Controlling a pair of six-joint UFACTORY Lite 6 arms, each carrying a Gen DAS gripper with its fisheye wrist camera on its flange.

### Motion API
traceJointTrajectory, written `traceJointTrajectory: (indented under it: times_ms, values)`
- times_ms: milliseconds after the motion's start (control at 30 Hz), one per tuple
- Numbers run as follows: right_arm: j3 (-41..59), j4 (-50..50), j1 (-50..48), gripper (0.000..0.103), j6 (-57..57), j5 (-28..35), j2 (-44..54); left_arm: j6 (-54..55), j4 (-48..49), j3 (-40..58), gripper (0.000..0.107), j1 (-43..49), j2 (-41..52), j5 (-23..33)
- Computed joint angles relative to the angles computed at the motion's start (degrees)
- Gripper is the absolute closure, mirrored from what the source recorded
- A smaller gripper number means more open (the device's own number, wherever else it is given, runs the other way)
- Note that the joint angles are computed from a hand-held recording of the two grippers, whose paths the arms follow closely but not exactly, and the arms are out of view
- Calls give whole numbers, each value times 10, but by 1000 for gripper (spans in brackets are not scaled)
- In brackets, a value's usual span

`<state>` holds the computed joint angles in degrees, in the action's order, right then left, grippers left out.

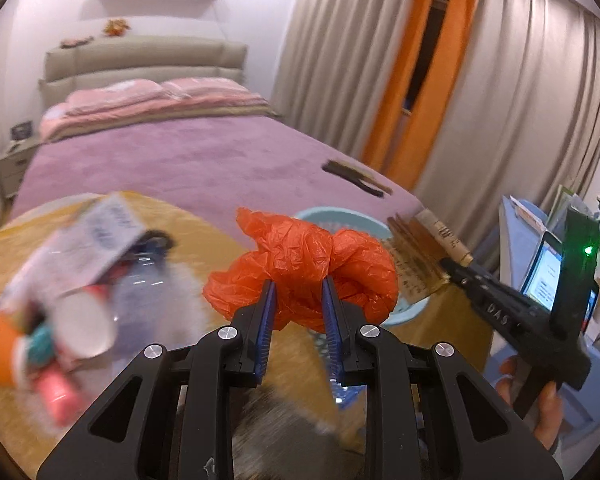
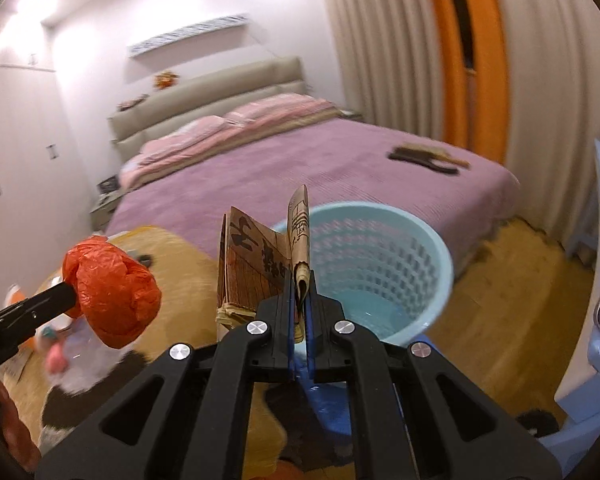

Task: Collect trash
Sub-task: 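Drop the cardboard and orange bag into the blue wastebasket with both tools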

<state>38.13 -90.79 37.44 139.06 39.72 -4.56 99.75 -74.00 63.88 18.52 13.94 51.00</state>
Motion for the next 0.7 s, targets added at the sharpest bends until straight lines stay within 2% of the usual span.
traceJointTrajectory:
  times_ms: [67,233,400,567,633,700]
  values:
    - [-5,-20,-39,100,22,-24,17,-16,-7,21,85,-52,30,-40]
    - [-15,-96,-122,100,90,-76,66,-51,-16,74,85,-143,98,-97]
    - [15,-143,-180,100,110,-116,126,-61,-21,115,85,-195,152,-143]
    - [27,-194,-211,100,147,-141,160,-75,-9,144,85,-218,190,-163]
    - [30,-206,-219,98,157,-148,168,-84,-2,152,82,-223,201,-166]
    - [31,-226,-231,95,173,-160,173,-90,3,158,73,-227,206,-171]
